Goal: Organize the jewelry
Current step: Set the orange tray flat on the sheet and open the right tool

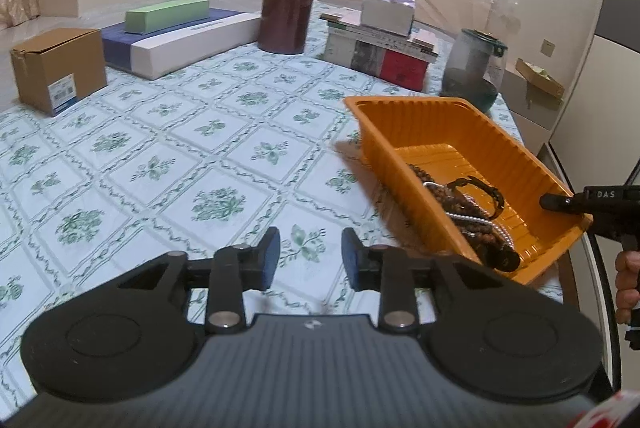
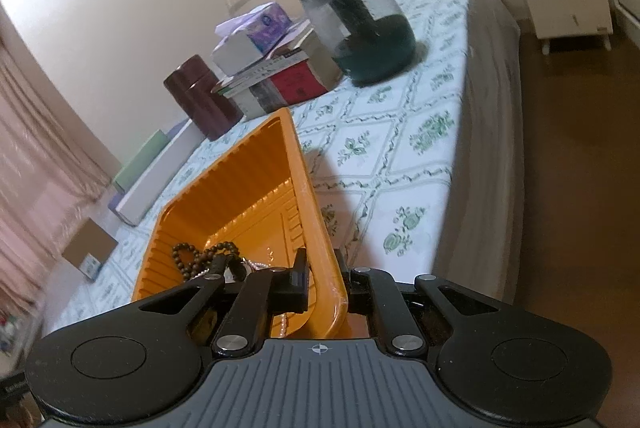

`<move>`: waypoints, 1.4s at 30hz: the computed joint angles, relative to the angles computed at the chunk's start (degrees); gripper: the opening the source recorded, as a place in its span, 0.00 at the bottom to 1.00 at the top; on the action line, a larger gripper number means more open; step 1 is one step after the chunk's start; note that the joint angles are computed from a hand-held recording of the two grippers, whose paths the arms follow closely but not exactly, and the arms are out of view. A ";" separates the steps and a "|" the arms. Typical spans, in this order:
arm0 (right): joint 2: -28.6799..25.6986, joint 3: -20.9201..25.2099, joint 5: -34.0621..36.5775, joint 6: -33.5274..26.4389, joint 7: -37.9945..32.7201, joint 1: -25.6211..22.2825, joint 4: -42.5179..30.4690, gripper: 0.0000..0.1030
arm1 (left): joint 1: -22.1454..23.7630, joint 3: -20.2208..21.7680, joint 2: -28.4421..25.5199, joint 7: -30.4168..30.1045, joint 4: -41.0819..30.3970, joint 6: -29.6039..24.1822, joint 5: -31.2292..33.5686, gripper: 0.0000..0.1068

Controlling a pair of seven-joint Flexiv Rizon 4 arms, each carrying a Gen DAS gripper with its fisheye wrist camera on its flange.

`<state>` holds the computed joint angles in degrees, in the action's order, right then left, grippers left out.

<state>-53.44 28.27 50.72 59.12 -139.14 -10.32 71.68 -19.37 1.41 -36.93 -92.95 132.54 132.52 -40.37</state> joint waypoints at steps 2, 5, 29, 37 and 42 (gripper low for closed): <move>-0.12 -0.08 0.49 -0.61 1.58 -0.30 -0.09 0.12 | -0.82 0.26 0.27 -0.08 0.79 0.54 -1.28 0.37; -0.01 0.35 2.40 -0.14 2.61 -1.25 0.21 0.60 | -2.14 0.60 0.99 0.32 2.27 1.27 -4.10 0.45; 19.60 6.43 -2.87 16.14 -11.65 0.39 24.75 0.83 | -13.57 -12.08 8.15 6.70 9.56 8.33 -43.35 0.96; 23.41 4.18 -1.43 13.06 -15.33 4.59 30.04 0.84 | -15.28 -14.11 10.21 7.15 9.16 6.97 -47.39 0.96; 24.96 1.49 -1.74 12.86 -14.32 7.47 32.07 0.84 | -15.60 -15.04 10.39 9.28 8.34 5.95 -48.87 0.96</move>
<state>-28.48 29.76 48.98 71.98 -153.46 -2.84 103.75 -34.97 -13.63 -26.53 -83.67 140.88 138.47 -89.24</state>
